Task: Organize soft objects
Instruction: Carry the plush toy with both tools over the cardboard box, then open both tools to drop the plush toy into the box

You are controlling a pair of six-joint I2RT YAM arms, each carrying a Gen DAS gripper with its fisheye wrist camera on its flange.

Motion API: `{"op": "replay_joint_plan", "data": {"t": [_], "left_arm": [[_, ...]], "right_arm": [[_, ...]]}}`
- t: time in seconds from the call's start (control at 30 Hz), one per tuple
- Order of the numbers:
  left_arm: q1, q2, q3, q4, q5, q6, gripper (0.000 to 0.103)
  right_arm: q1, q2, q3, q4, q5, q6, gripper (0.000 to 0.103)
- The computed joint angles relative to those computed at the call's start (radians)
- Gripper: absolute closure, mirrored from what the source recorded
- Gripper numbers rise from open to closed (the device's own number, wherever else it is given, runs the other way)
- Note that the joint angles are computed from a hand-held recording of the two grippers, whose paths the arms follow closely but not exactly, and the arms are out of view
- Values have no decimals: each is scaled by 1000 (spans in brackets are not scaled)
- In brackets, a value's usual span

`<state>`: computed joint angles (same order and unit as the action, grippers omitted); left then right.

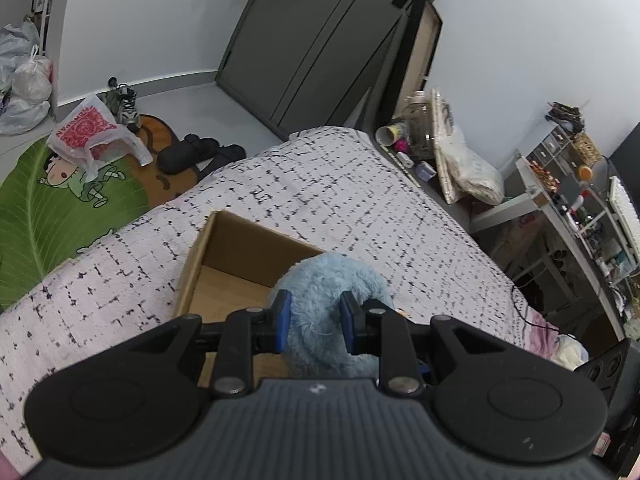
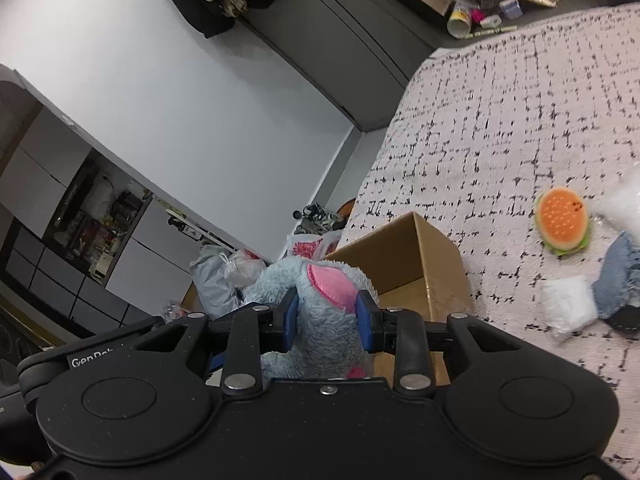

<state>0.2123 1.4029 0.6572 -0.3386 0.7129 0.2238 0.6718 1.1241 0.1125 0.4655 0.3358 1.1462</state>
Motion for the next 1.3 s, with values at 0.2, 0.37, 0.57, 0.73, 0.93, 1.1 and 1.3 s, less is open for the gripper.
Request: {"op": "replay_joint_plan", "data": {"t": [0.2, 0.37, 0.57, 0.73, 0.93, 1.1, 1.3], "left_arm": [[-27, 120, 57, 69, -53, -19, 78], [-36, 237, 127, 108, -82, -24, 78], [-43, 367, 214, 109, -114, -44, 78], [-55, 415, 242, 103, -135, -48, 77], [-58, 389, 239, 72, -136, -47, 71], [-55, 313, 214, 43, -141, -62, 54], [-49, 176, 152, 34, -151, -39, 35]], "right_arm": [[-59, 237, 67, 144, -75, -6, 71], [-116, 385, 166, 157, -147, -46, 71], [-142, 503, 276, 94, -182, -68, 71], [-157, 564, 298, 98, -203, -33, 69], [-175, 568, 260, 160, -235, -10, 67], [-160, 444, 222, 80, -214, -5, 54], [-144, 234, 168, -75, -169, -10, 38]]}}
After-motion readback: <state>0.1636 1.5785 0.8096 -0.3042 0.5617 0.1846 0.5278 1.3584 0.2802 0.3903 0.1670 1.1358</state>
